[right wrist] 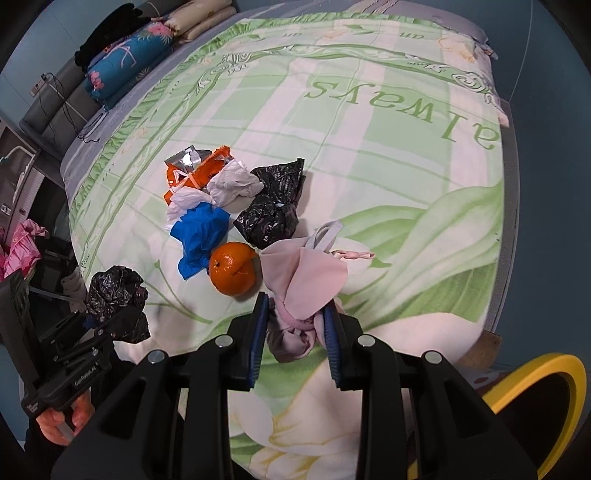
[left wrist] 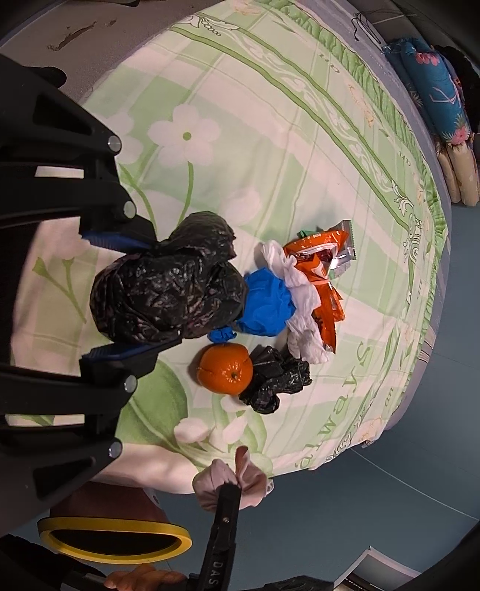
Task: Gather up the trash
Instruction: 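Carry the black bag and pink cloth in both tools over the bin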
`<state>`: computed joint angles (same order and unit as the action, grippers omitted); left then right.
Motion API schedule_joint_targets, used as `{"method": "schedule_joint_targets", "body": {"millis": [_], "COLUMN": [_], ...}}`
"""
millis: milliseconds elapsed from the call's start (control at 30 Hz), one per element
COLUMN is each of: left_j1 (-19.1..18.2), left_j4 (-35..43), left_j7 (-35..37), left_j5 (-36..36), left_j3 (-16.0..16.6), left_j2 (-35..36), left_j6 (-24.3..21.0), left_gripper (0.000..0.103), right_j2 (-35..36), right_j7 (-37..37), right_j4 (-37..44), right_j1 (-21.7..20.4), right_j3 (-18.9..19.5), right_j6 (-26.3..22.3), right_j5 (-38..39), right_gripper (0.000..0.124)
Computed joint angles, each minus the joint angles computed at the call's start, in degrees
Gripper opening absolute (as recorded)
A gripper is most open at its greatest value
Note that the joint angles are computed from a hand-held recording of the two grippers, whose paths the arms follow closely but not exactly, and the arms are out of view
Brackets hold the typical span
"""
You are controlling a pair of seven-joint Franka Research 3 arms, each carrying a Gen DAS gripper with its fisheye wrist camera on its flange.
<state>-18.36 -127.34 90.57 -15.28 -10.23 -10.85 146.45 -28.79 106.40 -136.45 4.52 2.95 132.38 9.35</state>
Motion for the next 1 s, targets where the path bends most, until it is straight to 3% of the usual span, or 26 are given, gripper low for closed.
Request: {"method": "schedule_joint_targets", "body": {"millis": [400, 1000], "left_j1": [-2.3, -9.04], "left_j4": [-0.05, 1.94], "left_j7": [-0.09, 3.29], "left_j5": [-0.74, -5.59], "left_j3": [-0.35, -1.67], "left_j2": [-2.95, -5.2], "left_j6": [-0.17, -0.93], "left_gripper": [0.038, 0.038], "right_j2": [-10.15, -23.86], "right_j7": [-0.26, -0.34], "right_j4": [-4.69, -9.22], "right_j1": [-2.02, -8.18], "right_j3": [-0.23, -1.23], "right_j6": [-1.19, -5.28], "right_j5": [-0.71, -1.91], "right_gripper": [0.027, 0.027]}}
